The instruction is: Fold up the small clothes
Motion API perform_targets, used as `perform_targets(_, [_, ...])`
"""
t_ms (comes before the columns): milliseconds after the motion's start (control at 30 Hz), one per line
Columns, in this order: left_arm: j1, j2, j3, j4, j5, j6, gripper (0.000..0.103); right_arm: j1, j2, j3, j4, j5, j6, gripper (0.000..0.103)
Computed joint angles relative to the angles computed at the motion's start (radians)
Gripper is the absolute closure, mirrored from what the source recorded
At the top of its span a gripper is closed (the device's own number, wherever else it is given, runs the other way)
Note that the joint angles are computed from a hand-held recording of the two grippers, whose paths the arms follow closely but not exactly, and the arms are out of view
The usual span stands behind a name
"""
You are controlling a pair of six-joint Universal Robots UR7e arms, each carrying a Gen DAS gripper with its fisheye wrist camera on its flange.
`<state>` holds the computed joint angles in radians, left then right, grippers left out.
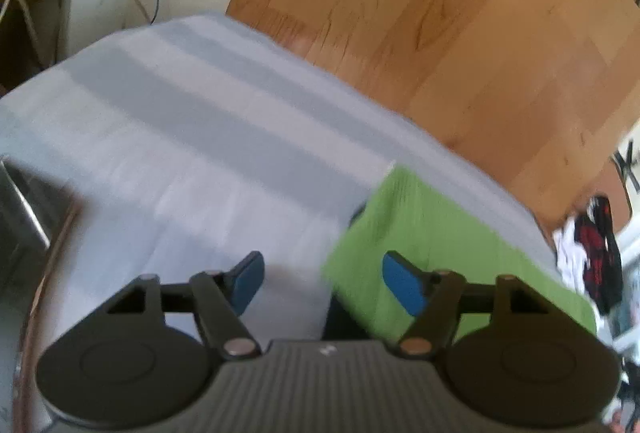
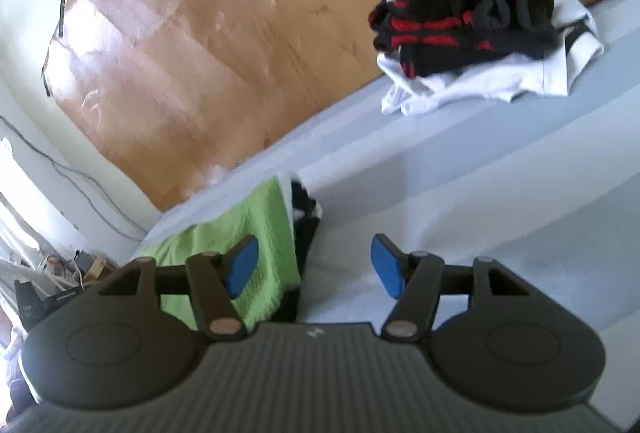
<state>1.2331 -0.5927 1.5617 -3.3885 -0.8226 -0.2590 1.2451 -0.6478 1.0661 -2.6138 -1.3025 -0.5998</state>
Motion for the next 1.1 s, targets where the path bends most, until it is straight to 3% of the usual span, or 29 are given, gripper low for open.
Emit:
perform_targets(133, [-0.04,-0.033,0.12,-0.035,0.018,-0.008,0.034,0.008,-0.005,0.006,0.041,-0.027,-0.017,0.038])
perform_targets(400, [-0.134,-0.062,0.306,-0.062,0.046,-0.035,0.037,-0.011,-0.112,0.119,0.298,-0.014,-0.228,0.038])
perform_targets(567, [-0.177,-0.082,0.415,-0.112,0.063,-0.119,0.054,-0.031,-0.188,0.212,0.394,-0.01,-0.321,0.04])
perform_targets(767, [-0.193,-0.067,0.468,-0.208,0.054,-0.167,0.059,-0.054,-0.235,0.218,0.512,-0.038,-0.286,0.045])
perform_targets(833, [-0.2,-0.06,0.474,-0.219,0.065,-0.19,0.077,-0.063,-0.251,0.225,0.545,-0.044,-0.273,0.045])
perform_targets(933, [-0.193,-0.063,0.491,-0.243,0.055,-0.237,0.094,-0.079,-0.258,0.224,0.6,-0.016,-0.243,0.045])
perform_targets(1033, [-0.17,-0.068,0.509,-0.306,-0.003,-0.281,0.095,-0.077,-0.254,0.238,0.615,0.003,-0.244,0.046])
perform_targets(1100, [-0.165,-0.071,0.516,-0.335,-0.024,-0.292,0.095,-0.065,-0.252,0.252,0.608,-0.013,-0.263,0.054])
